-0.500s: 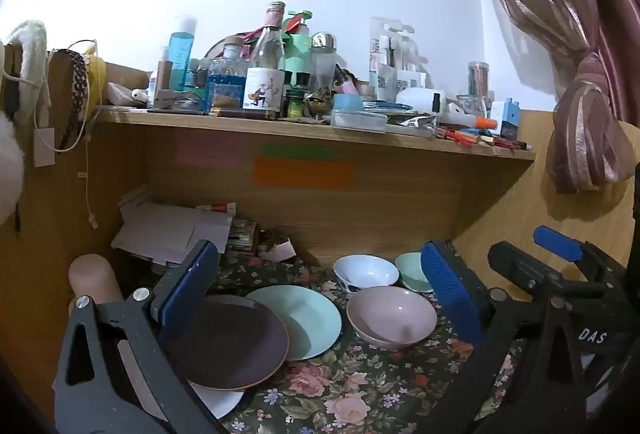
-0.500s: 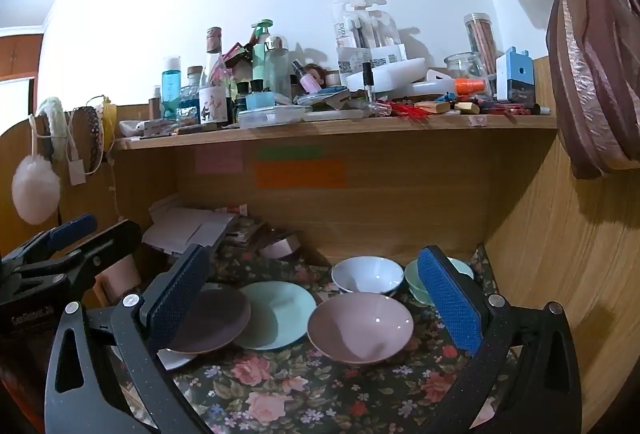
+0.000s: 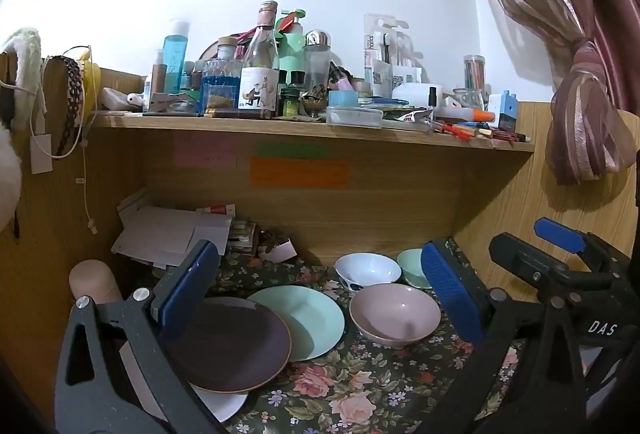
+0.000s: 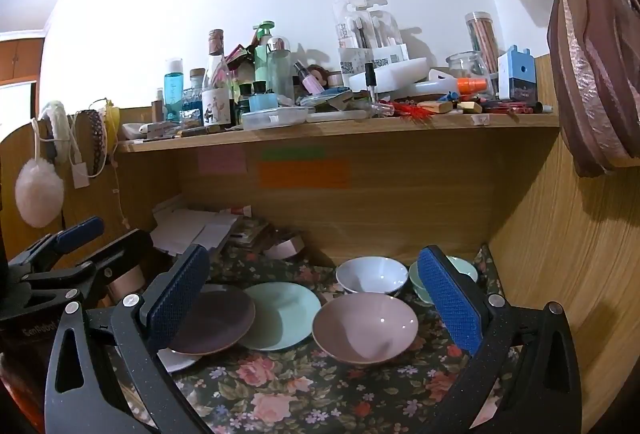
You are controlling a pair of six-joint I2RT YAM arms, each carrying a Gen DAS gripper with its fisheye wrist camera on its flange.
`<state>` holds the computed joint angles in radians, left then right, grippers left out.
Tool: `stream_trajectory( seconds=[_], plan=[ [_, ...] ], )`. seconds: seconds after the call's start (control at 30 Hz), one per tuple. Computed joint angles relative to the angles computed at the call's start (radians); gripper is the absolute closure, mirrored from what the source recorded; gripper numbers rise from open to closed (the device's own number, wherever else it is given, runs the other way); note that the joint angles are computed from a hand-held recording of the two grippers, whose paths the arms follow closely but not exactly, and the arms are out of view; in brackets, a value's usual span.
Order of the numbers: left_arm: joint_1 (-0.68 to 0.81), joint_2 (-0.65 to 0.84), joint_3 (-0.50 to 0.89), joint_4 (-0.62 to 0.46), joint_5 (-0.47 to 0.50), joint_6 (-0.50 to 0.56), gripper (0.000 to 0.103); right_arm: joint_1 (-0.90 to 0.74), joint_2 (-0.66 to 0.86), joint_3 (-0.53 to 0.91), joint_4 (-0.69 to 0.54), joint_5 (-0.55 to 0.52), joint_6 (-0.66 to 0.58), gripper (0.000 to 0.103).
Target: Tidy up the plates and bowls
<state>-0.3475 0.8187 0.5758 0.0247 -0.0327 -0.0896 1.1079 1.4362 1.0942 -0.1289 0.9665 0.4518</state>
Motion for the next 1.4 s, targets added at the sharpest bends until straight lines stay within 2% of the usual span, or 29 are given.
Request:
stream_trajectory(
  seconds=[1.4],
  plan=[
    [0.027, -0.016, -0.008, 0.006, 0.011, -0.004, 0.000, 0.016, 0.009, 0.010, 0.026, 0.000, -0.026, 0.000]
  ],
)
